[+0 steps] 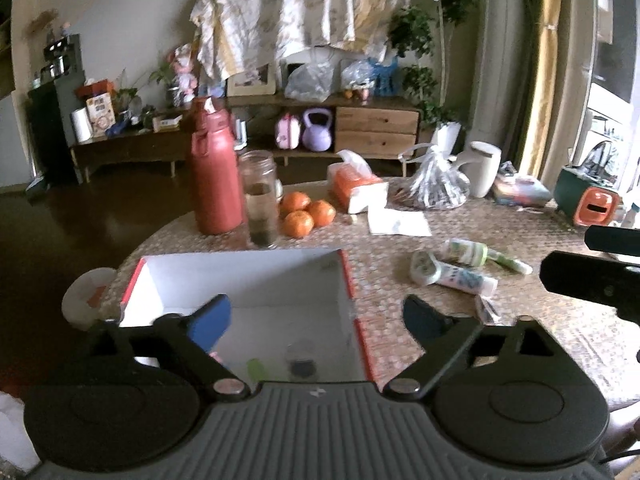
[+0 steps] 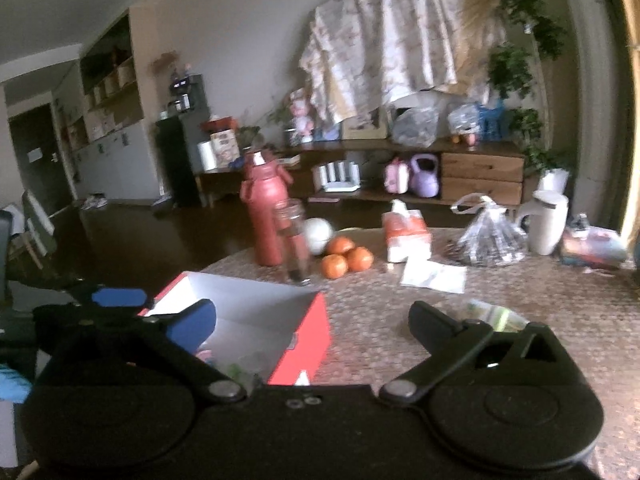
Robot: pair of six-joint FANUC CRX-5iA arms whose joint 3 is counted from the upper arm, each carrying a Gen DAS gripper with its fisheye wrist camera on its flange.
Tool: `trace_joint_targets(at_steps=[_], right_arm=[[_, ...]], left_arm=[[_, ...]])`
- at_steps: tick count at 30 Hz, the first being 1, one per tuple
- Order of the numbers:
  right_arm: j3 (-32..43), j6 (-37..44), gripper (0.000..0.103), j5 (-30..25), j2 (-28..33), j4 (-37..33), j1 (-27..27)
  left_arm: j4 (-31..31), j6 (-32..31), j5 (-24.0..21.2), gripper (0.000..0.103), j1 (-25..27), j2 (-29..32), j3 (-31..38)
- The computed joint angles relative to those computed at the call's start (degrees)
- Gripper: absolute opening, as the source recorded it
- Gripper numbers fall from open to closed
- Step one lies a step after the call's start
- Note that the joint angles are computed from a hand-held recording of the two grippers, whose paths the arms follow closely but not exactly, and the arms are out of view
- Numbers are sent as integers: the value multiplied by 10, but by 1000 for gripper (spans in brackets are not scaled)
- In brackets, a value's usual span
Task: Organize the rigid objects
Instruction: 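Withdraw both tools from the shoebox back over the table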
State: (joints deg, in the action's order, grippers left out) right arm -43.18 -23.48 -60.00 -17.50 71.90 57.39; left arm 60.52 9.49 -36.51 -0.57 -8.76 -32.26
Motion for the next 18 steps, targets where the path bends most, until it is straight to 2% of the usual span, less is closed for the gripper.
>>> trace_joint_targets(at_steps=[8,13,18], right_arm=[[-29,-22,103,-82,-34,-15,44],[-51,-41,103,-142,-60,-30,77],[-72,-57,103,-198,-87,-46,108]], left_arm=[[29,-23,7,102,-34,-37,-34],[60,-46,30,102,-71,-61,-60],[73,-39,50,103,-112,-67,-68]])
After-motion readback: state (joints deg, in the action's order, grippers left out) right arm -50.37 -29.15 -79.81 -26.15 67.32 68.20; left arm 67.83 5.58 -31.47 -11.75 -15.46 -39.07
